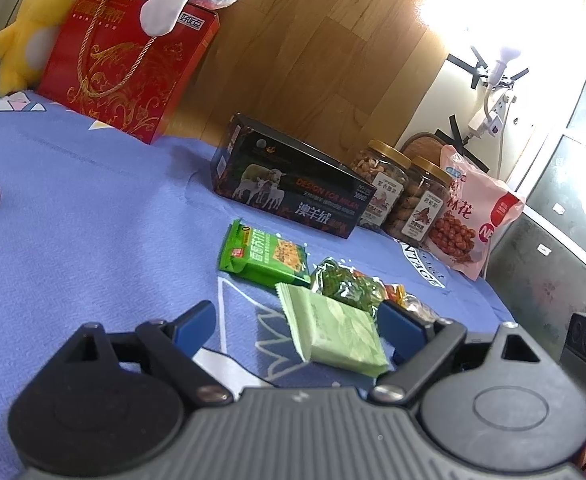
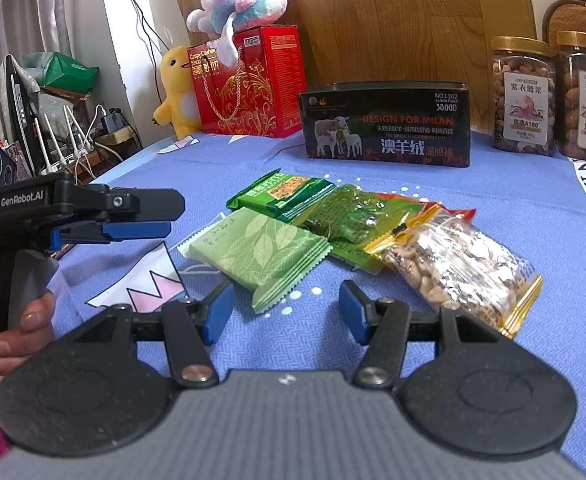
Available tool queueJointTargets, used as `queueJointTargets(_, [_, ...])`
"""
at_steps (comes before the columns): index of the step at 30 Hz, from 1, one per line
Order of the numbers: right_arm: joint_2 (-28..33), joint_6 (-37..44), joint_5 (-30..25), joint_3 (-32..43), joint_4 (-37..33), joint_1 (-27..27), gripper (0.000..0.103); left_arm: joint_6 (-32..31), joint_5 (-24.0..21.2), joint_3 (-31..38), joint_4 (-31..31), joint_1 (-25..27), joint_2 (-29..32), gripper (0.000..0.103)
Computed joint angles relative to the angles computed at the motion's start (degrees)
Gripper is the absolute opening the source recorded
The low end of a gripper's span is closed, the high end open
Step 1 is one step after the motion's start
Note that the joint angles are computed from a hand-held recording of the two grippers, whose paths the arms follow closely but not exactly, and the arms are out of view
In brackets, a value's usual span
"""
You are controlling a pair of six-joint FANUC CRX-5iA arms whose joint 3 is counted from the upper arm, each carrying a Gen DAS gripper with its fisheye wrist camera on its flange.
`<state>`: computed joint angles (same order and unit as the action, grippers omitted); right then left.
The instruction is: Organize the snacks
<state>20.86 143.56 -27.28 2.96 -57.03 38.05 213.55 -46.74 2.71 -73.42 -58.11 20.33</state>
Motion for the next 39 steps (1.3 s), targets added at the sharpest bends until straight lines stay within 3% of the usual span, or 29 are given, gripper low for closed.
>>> queueJointTargets(8, [-0.6, -0.8, 3.5, -1.2, -1.2, 0.1, 0.056, -0.1, -0.1, 0.1, -0.2, -0.1, 0.1, 0.091])
queueJointTargets(39, [-0.6, 0.4, 3.0, -1.1, 0.1, 0.7, 0.056, 1.2, 0.5, -0.5, -1.0, -0.2, -0.2, 0.091])
